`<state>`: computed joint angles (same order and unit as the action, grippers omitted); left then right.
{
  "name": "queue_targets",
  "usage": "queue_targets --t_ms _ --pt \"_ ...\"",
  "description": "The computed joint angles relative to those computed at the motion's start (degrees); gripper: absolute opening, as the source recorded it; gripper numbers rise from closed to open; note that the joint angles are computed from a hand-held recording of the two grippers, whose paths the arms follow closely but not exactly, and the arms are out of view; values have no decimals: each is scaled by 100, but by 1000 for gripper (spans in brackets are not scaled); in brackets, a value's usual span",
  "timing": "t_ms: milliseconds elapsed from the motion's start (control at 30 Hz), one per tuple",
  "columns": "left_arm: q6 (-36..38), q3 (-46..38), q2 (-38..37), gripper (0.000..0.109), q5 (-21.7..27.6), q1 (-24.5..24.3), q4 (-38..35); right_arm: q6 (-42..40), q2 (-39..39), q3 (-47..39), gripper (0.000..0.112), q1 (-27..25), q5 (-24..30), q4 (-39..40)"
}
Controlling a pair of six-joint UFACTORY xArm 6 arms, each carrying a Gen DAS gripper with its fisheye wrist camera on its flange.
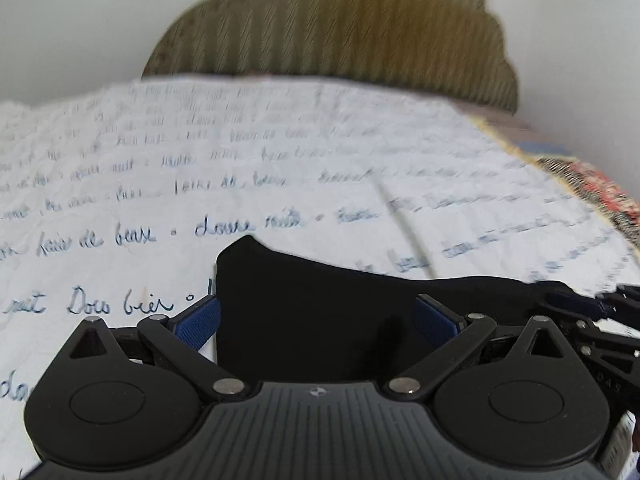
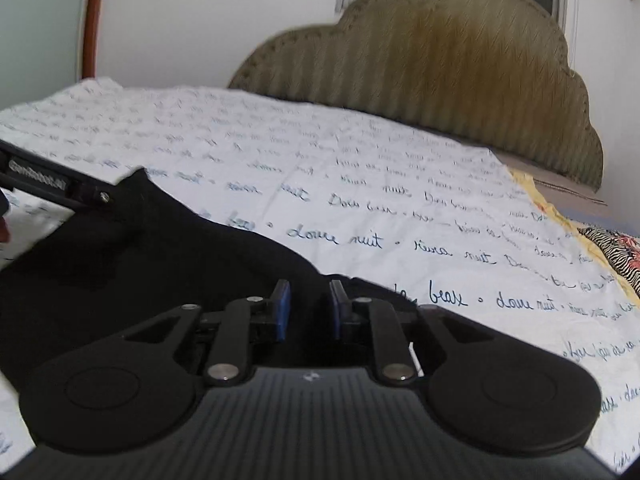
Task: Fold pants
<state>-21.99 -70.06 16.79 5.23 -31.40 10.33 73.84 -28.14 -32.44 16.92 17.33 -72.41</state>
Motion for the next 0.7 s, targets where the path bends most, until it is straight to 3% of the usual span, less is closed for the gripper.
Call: queue_targets --t_ms 33,100,167,233,300,367,433,500,567,633,700 --pt "346 -412 232 103 588 -22 -519 -248 192 -81 17 -117 -110 260" --pt "460 -876 548 103 1044 22 -839 -382 509 -195 19 -348 -403 460" --pt "107 -811 466 103 992 47 -499 -523 619 -269 19 -365 -399 651" --pt "43 -340 172 103 509 58 -467 -258 441 -262 20 -163 -82 337" --pt "-448 -12 -22 103 183 101 186 -109 118 -84 20 -9 39 215" --pt "-444 -80 41 103 399 79 349 -100 -12 35 23 70 163 264" --pt "0 -218 149 103 680 24 -215 -84 114 42 32 13 213 259" --pt "400 91 -90 103 383 30 -783 282 185 35 37 -106 119 86" --pt "1414 461 -433 103 218 -66 -1775 439 -24 50 37 156 523 -25" --pt "1869 852 -791 103 282 -149 -2140 521 -355 160 37 506 843 -211" --pt "2330 1216 -1124 103 574 -213 -2554 438 -652 340 40 636 623 -58"
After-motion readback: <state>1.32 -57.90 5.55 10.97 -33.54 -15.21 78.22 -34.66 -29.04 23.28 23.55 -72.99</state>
